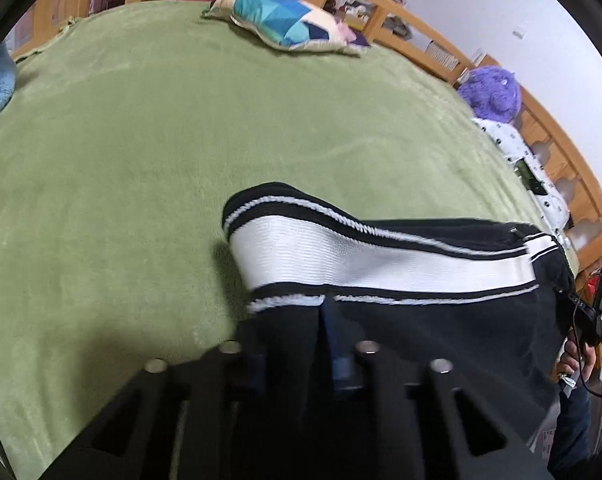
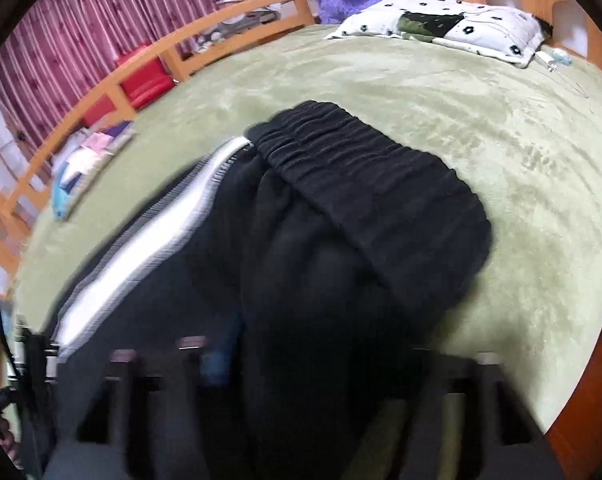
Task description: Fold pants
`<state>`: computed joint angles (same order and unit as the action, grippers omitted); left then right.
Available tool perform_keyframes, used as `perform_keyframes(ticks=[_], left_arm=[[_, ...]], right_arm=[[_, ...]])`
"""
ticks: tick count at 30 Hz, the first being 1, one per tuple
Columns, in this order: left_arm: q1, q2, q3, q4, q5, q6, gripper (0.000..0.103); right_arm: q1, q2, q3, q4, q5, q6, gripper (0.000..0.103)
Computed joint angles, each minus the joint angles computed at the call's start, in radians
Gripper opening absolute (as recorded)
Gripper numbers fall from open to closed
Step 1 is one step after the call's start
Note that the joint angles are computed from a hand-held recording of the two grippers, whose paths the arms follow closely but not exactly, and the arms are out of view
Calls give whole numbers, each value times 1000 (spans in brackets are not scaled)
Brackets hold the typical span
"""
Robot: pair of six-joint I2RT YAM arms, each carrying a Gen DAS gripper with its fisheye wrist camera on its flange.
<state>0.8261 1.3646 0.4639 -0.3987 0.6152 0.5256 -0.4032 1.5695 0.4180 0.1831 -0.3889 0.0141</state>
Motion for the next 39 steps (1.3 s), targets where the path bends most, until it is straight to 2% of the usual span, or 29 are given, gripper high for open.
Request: perform_keyframes(ticks=[1,2,3,5,9,10,13,17,20,25,28,30,31,32,35,37,39], left_arm=[[25,-7,14,-36,28,8,14],[45,-13,27,-67,53,19,14],[71,-28,39,-105,72,47,14],[111,-69,58,-173,100,106,14],[249,-31,180,-408,182,299,14],[280,-23,208,-453,188,341,14],[355,-49,255,-484,177,395,14],[484,61,416,-541,166,461,14],[568,145,529,-503,154,455,14],[592,325,650,-372,83,345,14],[564,386,613,-258,37,295,15],[540,397,567,-169,-7,254,18],[525,401,544,-123,-40,223,25],[505,389,511,-79,-78,193,33],[496,367,448,-2,-157,186,50],[534,325,406,-9,-146,235,55],[594,271,365,-42,-109,313,68]], right_arm=[[12,-46,-4,-34,-21,3,18],[42,-106,-27,-39,17,16,17],[123,-201,-54,-51,122,29,17],[253,-352,-72,-109,245,61,16],[435,-577,-6,-267,305,200,16],[462,-598,9,-285,312,216,16],[613,-626,71,-310,348,298,16],[776,-561,104,-253,359,411,16],[881,-464,100,-153,364,482,16],[995,-170,103,57,364,542,16],[991,26,147,110,409,555,18],[936,106,155,138,348,564,20],[903,144,154,155,300,572,24],[888,153,158,144,279,563,30],[899,151,191,16,294,522,36],[917,124,212,-73,326,512,39],[936,68,210,-150,369,503,40]])
